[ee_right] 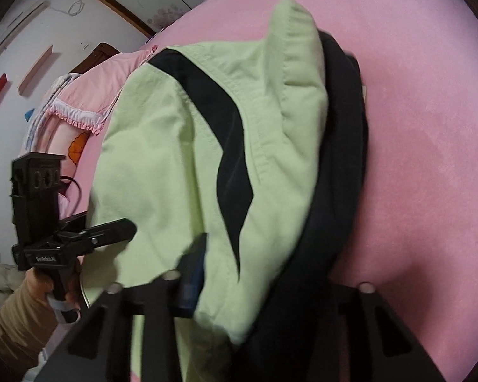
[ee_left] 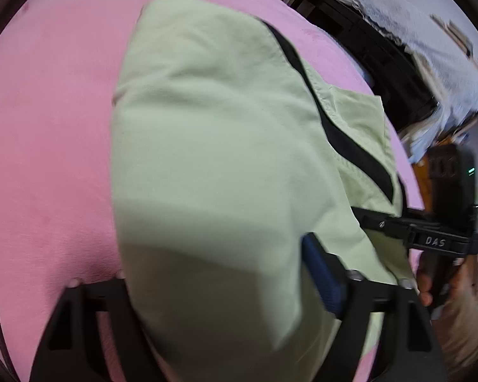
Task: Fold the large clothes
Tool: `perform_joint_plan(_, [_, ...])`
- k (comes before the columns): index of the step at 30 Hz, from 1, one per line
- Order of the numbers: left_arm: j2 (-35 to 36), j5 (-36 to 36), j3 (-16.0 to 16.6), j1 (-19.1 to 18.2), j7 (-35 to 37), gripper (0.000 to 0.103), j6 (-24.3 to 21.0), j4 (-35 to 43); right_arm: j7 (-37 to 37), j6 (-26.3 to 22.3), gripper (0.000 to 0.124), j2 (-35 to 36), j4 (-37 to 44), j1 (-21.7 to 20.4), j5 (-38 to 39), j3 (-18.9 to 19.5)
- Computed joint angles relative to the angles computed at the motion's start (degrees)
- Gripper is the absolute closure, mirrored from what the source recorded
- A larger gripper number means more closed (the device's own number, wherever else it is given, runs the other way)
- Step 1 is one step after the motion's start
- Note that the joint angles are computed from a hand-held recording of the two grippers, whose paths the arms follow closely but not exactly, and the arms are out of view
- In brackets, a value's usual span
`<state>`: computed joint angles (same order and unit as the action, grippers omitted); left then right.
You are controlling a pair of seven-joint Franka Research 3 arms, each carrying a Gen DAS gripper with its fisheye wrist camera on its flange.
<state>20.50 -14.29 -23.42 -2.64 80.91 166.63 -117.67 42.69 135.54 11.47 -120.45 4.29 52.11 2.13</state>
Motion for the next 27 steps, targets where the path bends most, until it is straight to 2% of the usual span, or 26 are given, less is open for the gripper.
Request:
perform_joint_plan(2, [-2.27,3.41,2.61,-2.71,-2.79,0.054,-0.03,-0.86,0.51,2.9,0.104,-2.11,-1.46,1.02,-0.42,0.37])
perform_joint_plan(4, [-4.34,3.85,2.44,-2.69,-2.52,0.06,-0.5,-1.57,0.92,5.98,0.108,-5.18,-3.61,2.3,-0.9,0.71])
perform_joint_plan(7, [-8.25,3.87,3.1,-2.92,-1.46,0.062,-2.78,-2.84,1.94,8.6,0.108,-9.6,-5.94,4.31,-1.89,0.9])
perform_joint_plan(10, [-14.24,-3.05,3.16,-1.01,5.4,0.062,-5.73,-5.56,3.87,7.98,0.109,-12.81,-6.23,6.17,-2.36,0.84])
perform_joint_plan(13, [-19.93,-5.63,6.13,-1.01,9.03,0.062,-9.23,-7.18,4.78,5.99,0.109,-14.5,-4.87,7.72,-0.32,0.5])
perform_joint_plan(15, [-23.58,-3.36,8.66,-1.16,8.96,0.062,-11.6,-7.46,5.92,5.78,0.109,-14.5,-2.56,9.22,0.76,1.03])
perform_joint_plan(18, [-27.08,0.23,12.94,-0.77,9.61,0.062,-16.36,-5.38,7.11,5.93,0.109,-12.35,2.87,11.42,1.97,2.1])
perform_joint_plan(20, [-27.7,2.68,16.07,-0.26,11.0,0.062,-19.28,-2.51,8.45,5.21,0.109,-8.44,9.48,12.66,2.76,3.09])
perform_joint_plan(23, [-25.16,3.84,19.45,1.33,13.77,0.061,-23.27,3.87,10.73,5.11,0.109,-2.02,18.87,13.75,1.96,4.73])
perform_joint_plan(27, [-20.72,2.45,22.26,5.67,20.08,0.061,-25.91,10.23,16.27,7.43,0.109,10.79,35.07,16.35,-4.04,7.22])
